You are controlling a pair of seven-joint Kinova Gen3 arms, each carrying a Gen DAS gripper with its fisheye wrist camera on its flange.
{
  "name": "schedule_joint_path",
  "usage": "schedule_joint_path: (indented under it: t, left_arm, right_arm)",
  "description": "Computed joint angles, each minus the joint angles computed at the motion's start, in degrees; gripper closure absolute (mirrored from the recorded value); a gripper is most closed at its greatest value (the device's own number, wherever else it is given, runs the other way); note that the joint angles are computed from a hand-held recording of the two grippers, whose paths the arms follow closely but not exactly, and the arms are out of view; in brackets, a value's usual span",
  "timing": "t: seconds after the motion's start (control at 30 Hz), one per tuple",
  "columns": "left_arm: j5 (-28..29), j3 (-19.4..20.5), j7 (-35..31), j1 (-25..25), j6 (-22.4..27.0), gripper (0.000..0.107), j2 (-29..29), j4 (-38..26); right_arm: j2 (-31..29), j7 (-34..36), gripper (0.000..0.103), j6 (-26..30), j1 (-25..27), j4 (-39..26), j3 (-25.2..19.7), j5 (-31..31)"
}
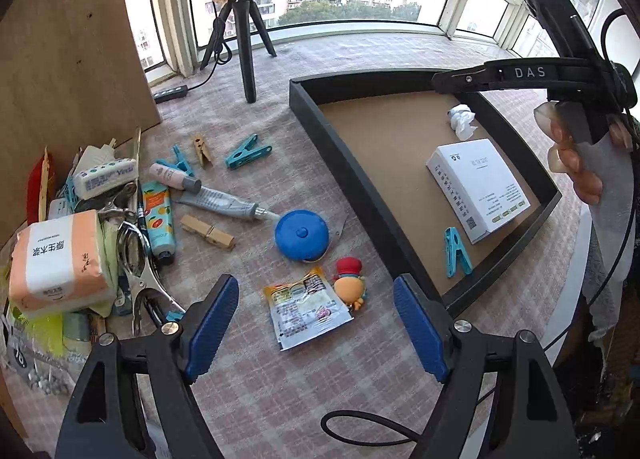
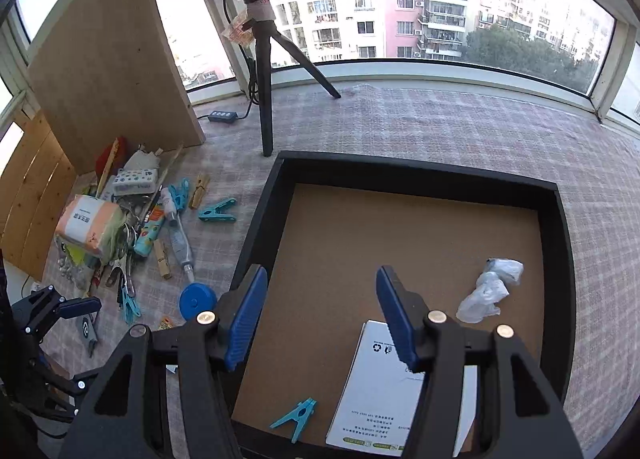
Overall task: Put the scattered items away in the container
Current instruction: 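Drop the plastic bag into the tray with the right gripper while the left gripper places a blue clothespin there, then grasp the blue round tape measure with the right gripper while the left grasps the Coffee-mate packet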
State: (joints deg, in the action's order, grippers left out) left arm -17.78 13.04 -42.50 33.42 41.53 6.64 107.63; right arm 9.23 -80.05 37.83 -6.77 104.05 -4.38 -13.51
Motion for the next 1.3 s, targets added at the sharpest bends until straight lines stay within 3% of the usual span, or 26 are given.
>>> schedule_joint_path:
  t: [0.27, 0.5, 0.7, 0.87, 1.03, 1.23, 1.3]
  left_arm:
    - [1.0, 1.0, -1.1, -2.4, -3.2, 0.029, -4.1, 7.9]
    - [-0.8, 2.0, -3.9, 0.5, -4.9, 0.029, 0.5, 6.3]
    - [-10.3, -1.4, 4.7, 6.9, -4.6, 0.029, 4.8, 5.1]
    - [-11.5, -3.0, 7.0, 7.5, -6.9, 0.03, 5.7, 5.8]
    - [-13.1, -3.9, 8.8, 8.3, -7.1, 0.038, 6.6, 5.6]
    - [-9.8, -3.8, 6.1, 5.9, -9.5, 0.048, 6.2, 6.2]
    - [-9.7, -4.0, 5.8, 5.9, -9.6, 0.049, 6.0, 6.2]
  right_arm:
    - [4.4, -2.5, 0.047, 4.7, -7.2, -3.9, -2.8, 3.8]
    - [10.5, -5.3, 0.047, 9.9, -12.3, -9.1, -3.8, 6.4]
    - [15.8, -6.6, 0.047, 12.4, -14.6, -13.1, -4.0, 7.0]
    - [18.4, -6.7, 0.047, 13.6, -15.3, -14.8, -4.0, 7.8]
    - [20.1, -8.6, 0.047, 14.6, -16.9, -15.4, -2.9, 10.3]
    - [20.5, -8.7, 0.048, 16.0, -17.1, -16.3, -3.2, 11.2]
    - [21.1, -7.5, 0.054, 17.4, -15.9, -17.2, -3.9, 9.7]
